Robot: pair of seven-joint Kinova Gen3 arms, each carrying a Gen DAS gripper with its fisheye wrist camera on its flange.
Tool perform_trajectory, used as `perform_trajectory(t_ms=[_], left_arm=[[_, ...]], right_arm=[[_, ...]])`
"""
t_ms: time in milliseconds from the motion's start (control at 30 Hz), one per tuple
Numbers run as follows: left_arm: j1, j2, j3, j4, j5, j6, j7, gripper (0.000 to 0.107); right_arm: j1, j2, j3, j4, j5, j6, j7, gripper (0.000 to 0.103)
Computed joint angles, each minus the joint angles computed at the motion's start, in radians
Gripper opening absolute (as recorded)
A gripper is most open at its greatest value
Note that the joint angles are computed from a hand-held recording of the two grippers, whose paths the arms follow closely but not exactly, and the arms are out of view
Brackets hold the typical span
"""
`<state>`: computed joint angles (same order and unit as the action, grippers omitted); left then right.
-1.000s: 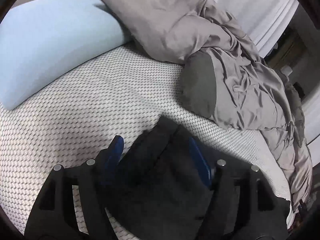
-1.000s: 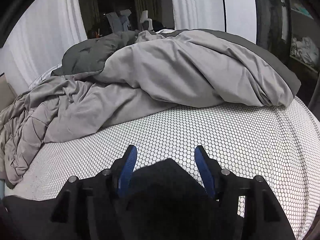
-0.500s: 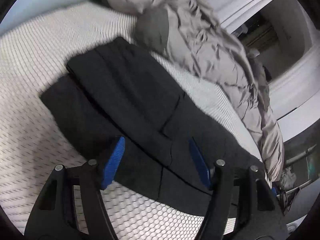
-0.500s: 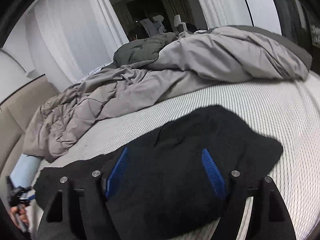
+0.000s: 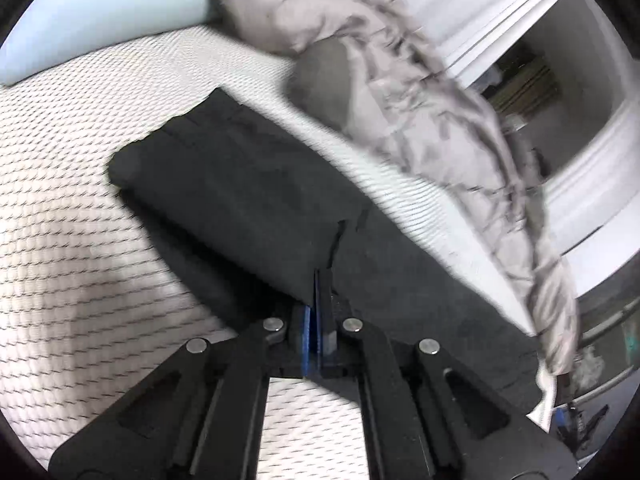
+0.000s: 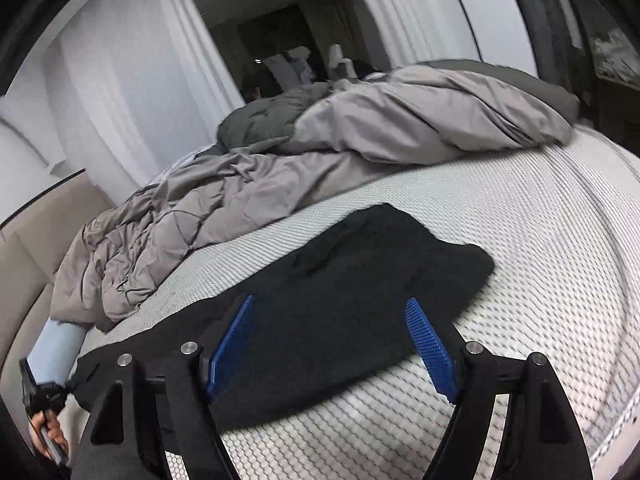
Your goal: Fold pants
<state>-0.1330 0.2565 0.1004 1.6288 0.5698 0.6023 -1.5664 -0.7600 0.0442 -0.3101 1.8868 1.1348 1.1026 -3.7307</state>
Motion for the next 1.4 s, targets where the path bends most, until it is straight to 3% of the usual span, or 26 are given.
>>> perform_trajectory(t_ms=[100, 200, 267, 333, 400, 467, 533, 633, 700, 800, 867, 967, 1067, 1200, 1267, 1400], left_arm=[[0.075, 0.036, -0.091, -0.051, -0.051, 0.095, 0.122, 0.002], [0.212, -0.006, -0.196, -0.032, -0.157, 0.065, 0.244, 0.015], [0.257, -0.037, -0.191, -0.028, -0.237, 0.054, 0.324, 0.044], [0.325, -0.073, -0.208, -0.02, -0.298, 0.047, 0.405, 0.065], [0.361, -0.111, -0.188, -0.005, -0.342, 0.027, 0.481, 0.069], [0.337, -0.127, -0.11, 0.004, -0.335, -0.003, 0.503, 0.084], [0.301, -0.138, -0.017, 0.029, -0.309, -0.048, 0.473, 0.084], [0.314, -0.099, 0.083, 0.012, -0.287, -0.075, 0.417, 0.084], [0.388, -0.092, 0.085, 0.029, -0.342, -0.128, 0.434, 0.084], [0.51, -0.06, 0.062, 0.002, -0.461, -0.106, 0.479, 0.084], [0.581, -0.049, 0.038, -0.006, -0.489, -0.112, 0.514, 0.084], [0.559, -0.014, 0.111, -0.044, -0.411, -0.089, 0.462, 0.084], [0.575, 0.034, 0.133, -0.088, -0.361, -0.044, 0.44, 0.084], [0.5, 0.107, 0.245, -0.128, -0.217, 0.015, 0.369, 0.084], [0.538, 0.108, 0.214, -0.125, -0.187, -0.012, 0.356, 0.084], [0.619, 0.169, 0.164, -0.191, -0.217, -0.055, 0.404, 0.083]], right_arm=[[0.008, -0.014, 0.003, 0.004, -0.069, -0.002, -0.003, 0.079], [0.022, -0.047, -0.004, 0.03, -0.099, -0.033, -0.02, 0.079], [0.044, -0.065, -0.003, 0.034, -0.121, -0.058, -0.01, 0.079], [0.077, -0.08, 0.008, 0.041, -0.135, -0.116, -0.025, 0.079], [0.113, -0.067, 0.018, 0.018, -0.148, -0.142, -0.027, 0.079], [0.145, -0.036, 0.041, -0.025, -0.175, -0.16, 0.016, 0.079], [0.164, -0.007, 0.054, -0.042, -0.176, -0.182, 0.048, 0.079], [0.13, -0.014, 0.093, 0.036, -0.124, -0.272, 0.007, 0.079], [0.169, 0.0, 0.085, 0.062, -0.152, -0.353, -0.013, 0.079], [0.207, -0.03, 0.079, 0.092, -0.18, -0.468, 0.032, 0.079], [0.208, -0.037, 0.083, 0.101, -0.207, -0.487, 0.101, 0.079], [0.226, -0.052, 0.083, 0.127, -0.228, -0.535, 0.135, 0.08], [0.271, -0.052, 0.106, 0.168, -0.267, -0.651, 0.149, 0.083], [0.305, -0.044, 0.119, 0.186, -0.341, -0.716, 0.199, 0.083], [0.311, -0.057, 0.115, 0.198, -0.332, -0.725, 0.197, 0.083], [0.343, -0.083, 0.101, 0.241, -0.324, -0.77, 0.181, 0.083]])
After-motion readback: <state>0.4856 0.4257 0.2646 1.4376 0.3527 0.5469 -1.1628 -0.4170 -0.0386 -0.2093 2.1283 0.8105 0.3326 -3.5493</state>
